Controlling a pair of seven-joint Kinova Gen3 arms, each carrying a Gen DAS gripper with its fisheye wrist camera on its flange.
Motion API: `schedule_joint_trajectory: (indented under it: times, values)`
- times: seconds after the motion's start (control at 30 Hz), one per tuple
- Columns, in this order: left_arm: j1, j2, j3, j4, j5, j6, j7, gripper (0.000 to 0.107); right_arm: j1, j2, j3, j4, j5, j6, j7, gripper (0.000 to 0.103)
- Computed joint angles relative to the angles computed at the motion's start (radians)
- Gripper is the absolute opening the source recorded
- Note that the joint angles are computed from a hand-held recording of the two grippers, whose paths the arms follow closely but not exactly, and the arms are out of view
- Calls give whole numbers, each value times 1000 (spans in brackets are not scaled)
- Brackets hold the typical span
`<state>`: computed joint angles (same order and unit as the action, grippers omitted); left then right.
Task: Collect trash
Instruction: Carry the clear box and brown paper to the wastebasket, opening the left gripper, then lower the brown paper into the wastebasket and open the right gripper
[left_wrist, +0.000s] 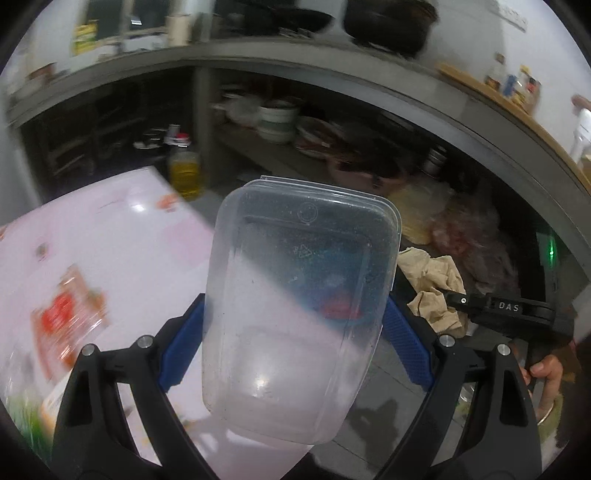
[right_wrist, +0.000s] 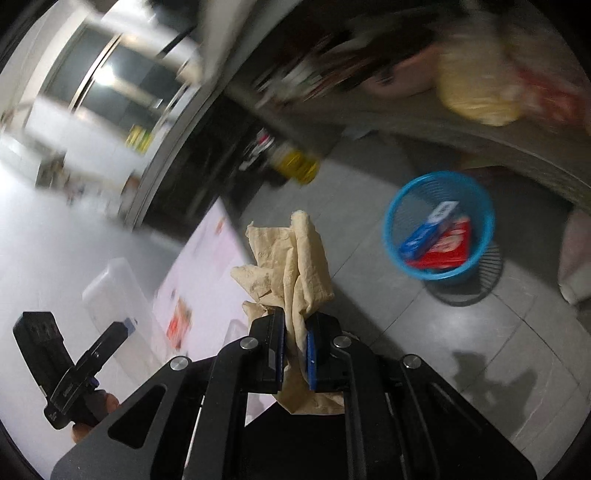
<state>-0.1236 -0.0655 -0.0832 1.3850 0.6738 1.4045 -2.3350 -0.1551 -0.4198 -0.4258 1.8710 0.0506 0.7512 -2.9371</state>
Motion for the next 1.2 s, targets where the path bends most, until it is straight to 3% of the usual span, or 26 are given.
schedule_joint_trajectory:
  times: [0.07, 0.23, 0.4, 0.53, 0.67, 0.87, 1.07, 1.2]
  values:
    - [49, 69, 63, -71, -46, 13, 81, 87, 24, -48, 25, 51, -11, 8, -30, 9]
    - [251, 260, 89, -234, -163, 64, 285, 87, 63, -126, 88, 176, -65, -1, -49, 9]
    - [436, 426, 138, -345, -366, 40, 437, 85, 67, -146, 138, 283, -131, -43, -32, 9]
    - [499, 572, 243, -458, -515, 44, 540, 84, 60, -148, 189, 357, -176, -82, -1, 9]
    - [582, 699, 232, -585, -572, 61, 594, 83, 61, -138, 222, 404, -212, -108, 30, 9]
    - [583, 748, 231, -626, -564, 26, 611, 78, 78, -112, 241, 423, -222, -110, 72, 9]
    - [494, 647, 254, -548, -500, -32, 532, 79, 38, -20, 278, 431, -259, -183, 136, 10]
    - [414, 550, 255, -488, -463, -35, 469, 83, 10, 111, 307, 403, -258, -255, 203, 10]
